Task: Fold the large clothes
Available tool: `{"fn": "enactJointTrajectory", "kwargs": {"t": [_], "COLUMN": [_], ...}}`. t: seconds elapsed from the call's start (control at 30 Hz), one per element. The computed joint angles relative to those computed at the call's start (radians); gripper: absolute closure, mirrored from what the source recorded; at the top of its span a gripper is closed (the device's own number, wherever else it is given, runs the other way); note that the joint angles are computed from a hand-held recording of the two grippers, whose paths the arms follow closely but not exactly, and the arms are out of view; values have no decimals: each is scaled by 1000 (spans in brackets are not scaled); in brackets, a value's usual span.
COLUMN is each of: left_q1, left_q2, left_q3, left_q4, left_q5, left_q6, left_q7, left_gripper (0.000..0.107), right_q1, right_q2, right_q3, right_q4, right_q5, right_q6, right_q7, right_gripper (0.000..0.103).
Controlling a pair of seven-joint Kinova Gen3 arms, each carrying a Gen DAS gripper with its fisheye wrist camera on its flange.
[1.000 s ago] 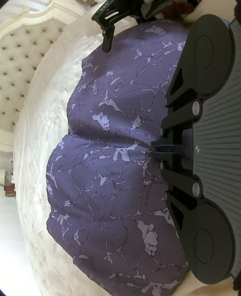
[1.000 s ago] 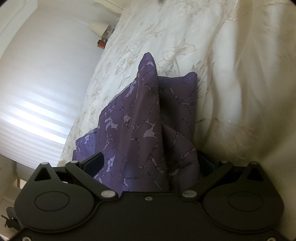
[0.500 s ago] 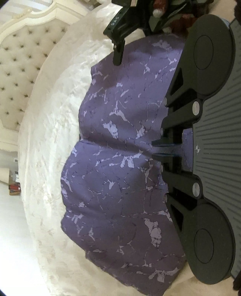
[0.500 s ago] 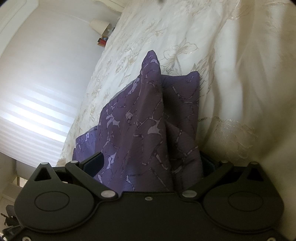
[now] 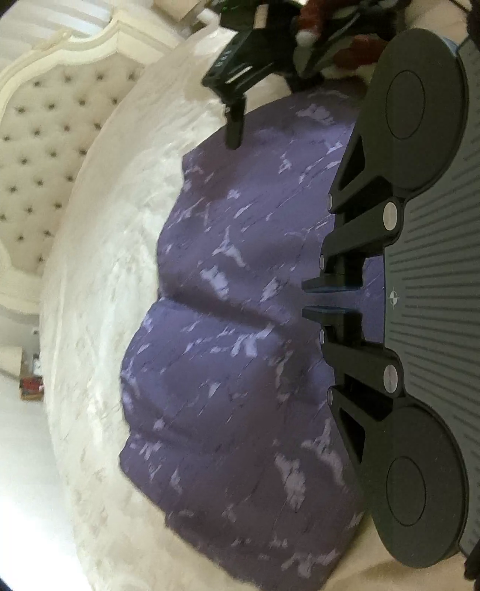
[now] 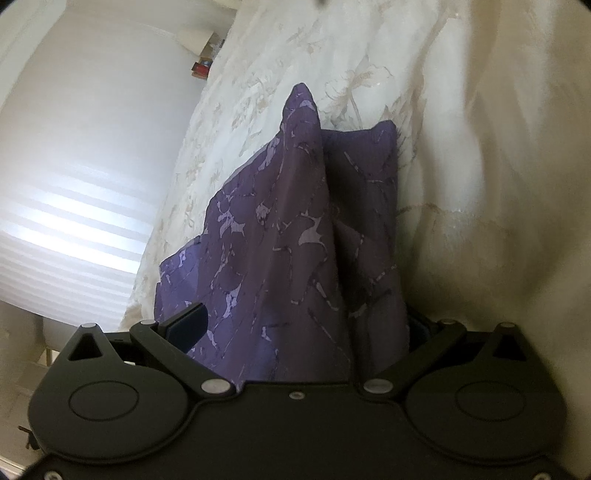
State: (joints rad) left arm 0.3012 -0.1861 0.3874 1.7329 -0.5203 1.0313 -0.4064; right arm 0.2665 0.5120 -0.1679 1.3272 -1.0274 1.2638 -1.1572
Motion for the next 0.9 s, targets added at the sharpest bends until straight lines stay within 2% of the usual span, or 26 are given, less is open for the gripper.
{"fn": "enactJointTrajectory", "kwargs": {"t": [0.1, 0.13, 0.17, 0.2, 0.27, 0.33, 0.37, 0.4, 0.53, 0.63, 0.73, 0.9], "left_q1": [-4, 0, -2, -7, -18, -29, -34, -40, -57, -64, -113, -204], "left_q2": [4, -1, -6, -10, -18, -27, -36, -47, -99, -136, -191, -331], "left_q3": [0, -21, -38, -53, -58, -55, -60, -69, -116, -141, -101, -86], "left_q4": [29, 46, 62, 80, 95, 105, 114, 125, 165, 169, 158, 169], "left_q5": [-3, 17, 42, 63, 78, 88, 99, 117, 217, 276, 275, 292], "left_q6": [-23, -47, -72, -99, -123, -140, -155, -173, -232, -237, -191, -119], "left_q7": [15, 10, 0, -10, -24, -34, -41, -54, -134, -192, -218, -241], "left_gripper": [100, 100, 100, 100, 100, 100, 100, 100, 100, 100, 99, 99], "right_q1": [6, 8, 6, -2, -29, -20, -12, -1, 34, 19, -26, -145], "right_q2": [10, 12, 10, 1, -28, -45, -52, -61, -86, -107, -119, -88], "right_q3": [2, 2, 3, 7, 28, 19, 17, 15, 8, 4, -9, -56], "right_q4": [-22, -31, -36, -37, -42, -32, -25, -17, -7, -35, -83, -179], "right_q5": [9, 14, 23, 39, 92, 93, 79, 58, -47, -94, -125, -146], "right_q6": [38, 52, 58, 56, 42, 35, 35, 38, 86, 120, 135, 138], "right_q7": [-25, -29, -32, -34, -35, -14, -4, 3, 2, -13, -40, -88], "right_gripper": [0, 1, 7, 23, 45, 53, 63, 67, 70, 70, 70, 70]}}
